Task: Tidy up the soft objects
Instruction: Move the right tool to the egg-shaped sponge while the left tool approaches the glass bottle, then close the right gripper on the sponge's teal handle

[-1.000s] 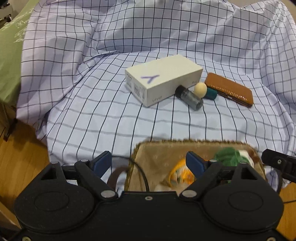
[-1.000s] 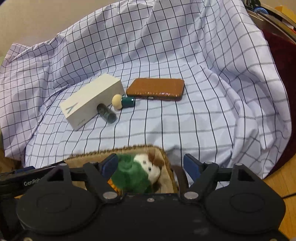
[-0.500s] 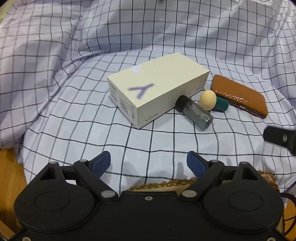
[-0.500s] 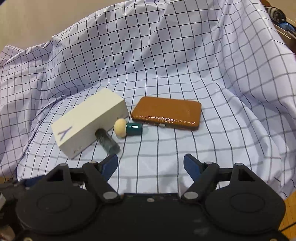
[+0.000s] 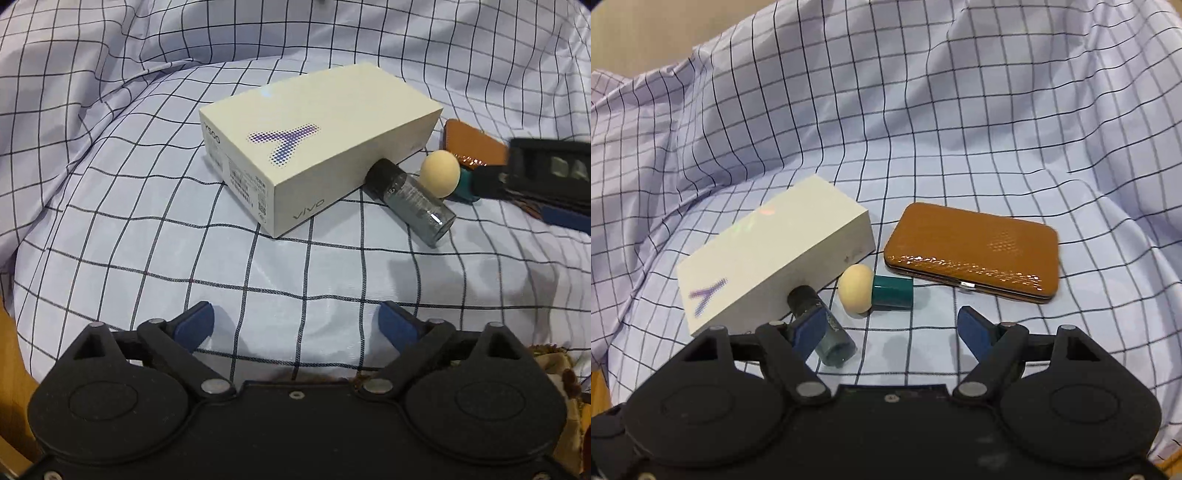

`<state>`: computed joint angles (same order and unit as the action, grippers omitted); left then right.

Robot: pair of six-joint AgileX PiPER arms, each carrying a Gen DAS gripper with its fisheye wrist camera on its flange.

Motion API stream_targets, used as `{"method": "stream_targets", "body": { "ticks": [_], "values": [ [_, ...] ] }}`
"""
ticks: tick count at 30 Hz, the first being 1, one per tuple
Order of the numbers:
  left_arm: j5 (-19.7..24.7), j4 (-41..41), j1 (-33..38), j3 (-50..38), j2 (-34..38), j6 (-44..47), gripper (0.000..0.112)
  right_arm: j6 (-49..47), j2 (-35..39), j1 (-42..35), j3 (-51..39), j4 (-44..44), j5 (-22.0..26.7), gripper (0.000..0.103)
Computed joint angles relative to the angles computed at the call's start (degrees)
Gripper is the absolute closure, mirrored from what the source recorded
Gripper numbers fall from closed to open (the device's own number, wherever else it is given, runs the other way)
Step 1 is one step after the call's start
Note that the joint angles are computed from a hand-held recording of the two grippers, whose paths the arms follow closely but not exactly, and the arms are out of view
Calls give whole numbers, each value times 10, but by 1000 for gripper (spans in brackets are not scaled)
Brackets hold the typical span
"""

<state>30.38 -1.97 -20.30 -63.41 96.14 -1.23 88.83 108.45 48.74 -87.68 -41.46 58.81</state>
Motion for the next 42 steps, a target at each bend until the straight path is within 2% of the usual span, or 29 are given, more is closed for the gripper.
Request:
{"method": "stream_targets", "body": {
  "ticks": [3,7,12,13,18,27,30,35,39,42],
  "values": [
    [-1,21,-6,-1,4,-20,15,-15,19,-11,-17,10,-6,25],
    [0,6,0,-2,3,-7,15,-34,37,-25,-37,24,-20,26],
    [-9,9,0,4,0,-5,16,-70,68,-42,-72,44,-19,39],
    [-12,8,1,6,-1,-4,16,-75,73,-46,-77,49,-20,48],
    [-16,10,0,14,-9,-3,19,-68,67,-49,-61,40,-36,51],
    [-23,19,-11,11,-32,-21,22,72,-13,-10,66,-30,-22,51],
    [-24,55,-25,-5,-22,-58,22,122,-38,2,106,-39,-16,51],
    [-18,131,-54,-32,5,-138,22,190,-51,35,135,-77,21,51],
    [-11,162,-70,-48,23,-174,22,220,-55,54,153,-103,50,51],
    [-1,178,-84,-62,36,-196,22,246,-69,56,172,-113,47,51]
  ]
}}
